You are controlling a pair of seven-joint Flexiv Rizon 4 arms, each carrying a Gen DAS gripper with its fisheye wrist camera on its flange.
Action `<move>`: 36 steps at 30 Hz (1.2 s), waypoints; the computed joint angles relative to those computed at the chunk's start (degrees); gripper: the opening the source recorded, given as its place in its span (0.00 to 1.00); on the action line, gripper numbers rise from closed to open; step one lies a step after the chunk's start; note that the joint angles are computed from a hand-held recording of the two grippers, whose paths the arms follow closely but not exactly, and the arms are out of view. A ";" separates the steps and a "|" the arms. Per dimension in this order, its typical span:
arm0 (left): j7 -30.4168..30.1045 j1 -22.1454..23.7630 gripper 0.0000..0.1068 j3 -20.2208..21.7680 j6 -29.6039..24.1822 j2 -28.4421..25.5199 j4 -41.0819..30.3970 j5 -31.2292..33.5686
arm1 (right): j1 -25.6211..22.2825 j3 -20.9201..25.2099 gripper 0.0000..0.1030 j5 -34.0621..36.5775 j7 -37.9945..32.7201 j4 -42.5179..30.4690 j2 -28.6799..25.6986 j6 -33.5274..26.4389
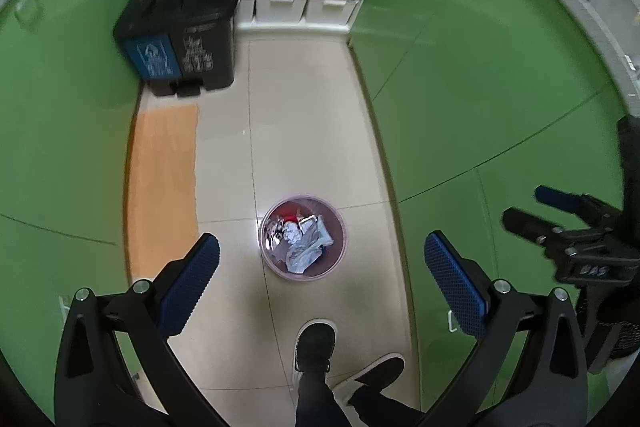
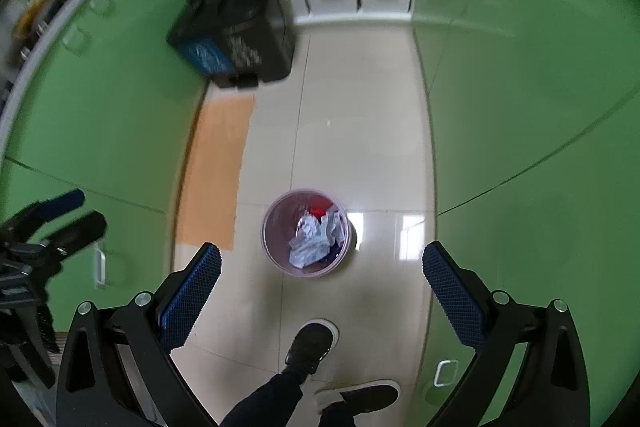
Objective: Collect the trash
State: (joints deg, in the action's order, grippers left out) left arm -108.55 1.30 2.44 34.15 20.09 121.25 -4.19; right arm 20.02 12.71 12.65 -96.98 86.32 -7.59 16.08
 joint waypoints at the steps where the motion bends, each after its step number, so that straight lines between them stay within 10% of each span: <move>1: -0.24 0.05 0.94 -0.51 -1.95 0.51 -2.17 0.15 | -0.33 -0.29 0.94 0.30 0.05 -1.25 0.61 -0.99; 14: 0.58 -1.61 0.94 -5.50 -13.16 -4.24 -28.82 2.30 | -6.28 -5.84 0.94 1.96 1.58 -23.22 4.07 -12.62; 36: 9.38 -19.50 0.94 -11.29 -18.70 -36.87 -80.37 4.22 | -24.26 -15.21 0.94 -2.83 5.69 -37.13 4.42 -11.57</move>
State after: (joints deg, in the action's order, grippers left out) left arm -99.17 -18.21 -8.84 15.45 -16.78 40.88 0.03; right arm -4.23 -2.49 9.82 -91.29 49.19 -3.17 4.52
